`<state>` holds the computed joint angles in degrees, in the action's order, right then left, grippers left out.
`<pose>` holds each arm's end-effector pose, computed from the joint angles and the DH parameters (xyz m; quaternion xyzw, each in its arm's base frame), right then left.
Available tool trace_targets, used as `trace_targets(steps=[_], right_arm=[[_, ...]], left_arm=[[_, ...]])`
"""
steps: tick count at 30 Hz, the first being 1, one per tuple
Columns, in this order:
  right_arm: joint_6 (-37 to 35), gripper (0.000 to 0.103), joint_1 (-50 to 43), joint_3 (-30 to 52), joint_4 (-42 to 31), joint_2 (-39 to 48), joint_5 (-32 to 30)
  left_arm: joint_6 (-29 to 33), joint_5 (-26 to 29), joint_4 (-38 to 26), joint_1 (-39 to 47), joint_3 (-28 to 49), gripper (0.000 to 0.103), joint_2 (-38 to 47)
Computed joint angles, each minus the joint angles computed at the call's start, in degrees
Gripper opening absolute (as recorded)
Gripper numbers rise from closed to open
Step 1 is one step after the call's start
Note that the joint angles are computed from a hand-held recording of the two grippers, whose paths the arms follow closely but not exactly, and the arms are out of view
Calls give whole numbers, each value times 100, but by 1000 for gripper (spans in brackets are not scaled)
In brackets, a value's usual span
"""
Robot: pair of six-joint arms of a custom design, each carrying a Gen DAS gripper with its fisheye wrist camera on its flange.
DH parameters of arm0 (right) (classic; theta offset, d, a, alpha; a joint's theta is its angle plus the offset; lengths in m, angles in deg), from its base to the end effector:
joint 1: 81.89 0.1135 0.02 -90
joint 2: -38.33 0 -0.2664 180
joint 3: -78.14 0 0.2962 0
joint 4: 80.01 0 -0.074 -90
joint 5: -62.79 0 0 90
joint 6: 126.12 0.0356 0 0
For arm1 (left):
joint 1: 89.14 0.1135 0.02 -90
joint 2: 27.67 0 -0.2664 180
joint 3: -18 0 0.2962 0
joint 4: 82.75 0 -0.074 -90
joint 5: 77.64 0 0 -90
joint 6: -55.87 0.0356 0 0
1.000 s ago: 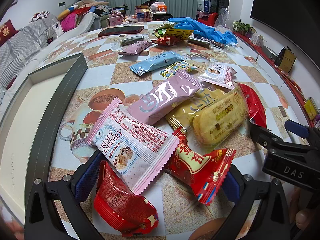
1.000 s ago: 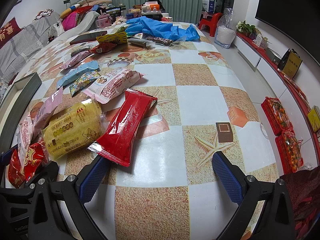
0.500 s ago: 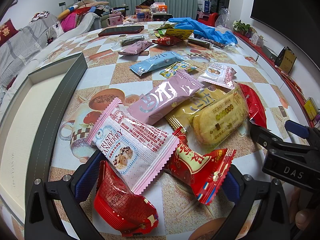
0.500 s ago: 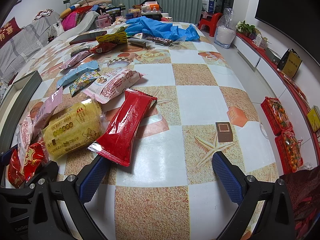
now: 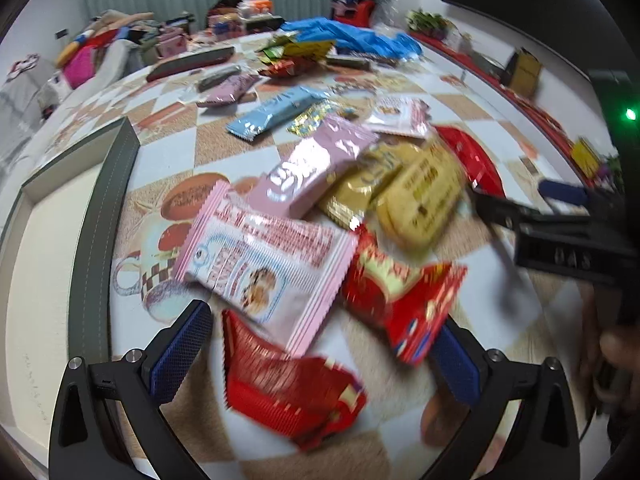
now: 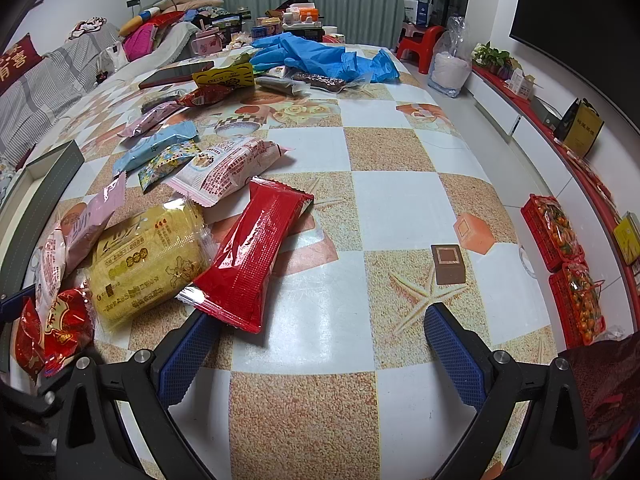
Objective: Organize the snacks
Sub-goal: 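Move the left tool toward the red wrapped snack near its fingers, then close the left gripper on the red wrapped snack and lift it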
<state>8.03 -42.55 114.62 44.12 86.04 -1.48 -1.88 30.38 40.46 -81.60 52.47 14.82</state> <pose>0.1432 0.0974 0.1552 0.0843 0.9528 -0.0340 0.2897 0.1628 0.0104 0.1545 0.2396 0.9343 -0.0704 0.2545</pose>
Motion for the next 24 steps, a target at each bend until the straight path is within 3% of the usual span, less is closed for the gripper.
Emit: trace_targets(steps=[6, 8, 13, 19, 22, 24], right_arm=[[-5, 102, -5, 1, 5, 5, 0], [-7, 102, -8, 0, 9, 4, -3], [-13, 102, -13, 1, 13, 9, -3], [-15, 102, -14, 2, 19, 18, -2], [-18, 102, -18, 4, 23, 19, -4], [-14, 102, -17, 6, 24, 22, -5]], left_arm=[[1480, 517, -558, 777, 167, 103, 233], [1540, 610, -537, 1018, 141, 103, 215], [1049, 531, -409, 1034, 191, 103, 292], [-851, 163, 308, 418, 745, 103, 1348], [-1019, 518, -136, 595, 1019, 103, 1571], [-926, 588, -492, 859, 871, 103, 1130]])
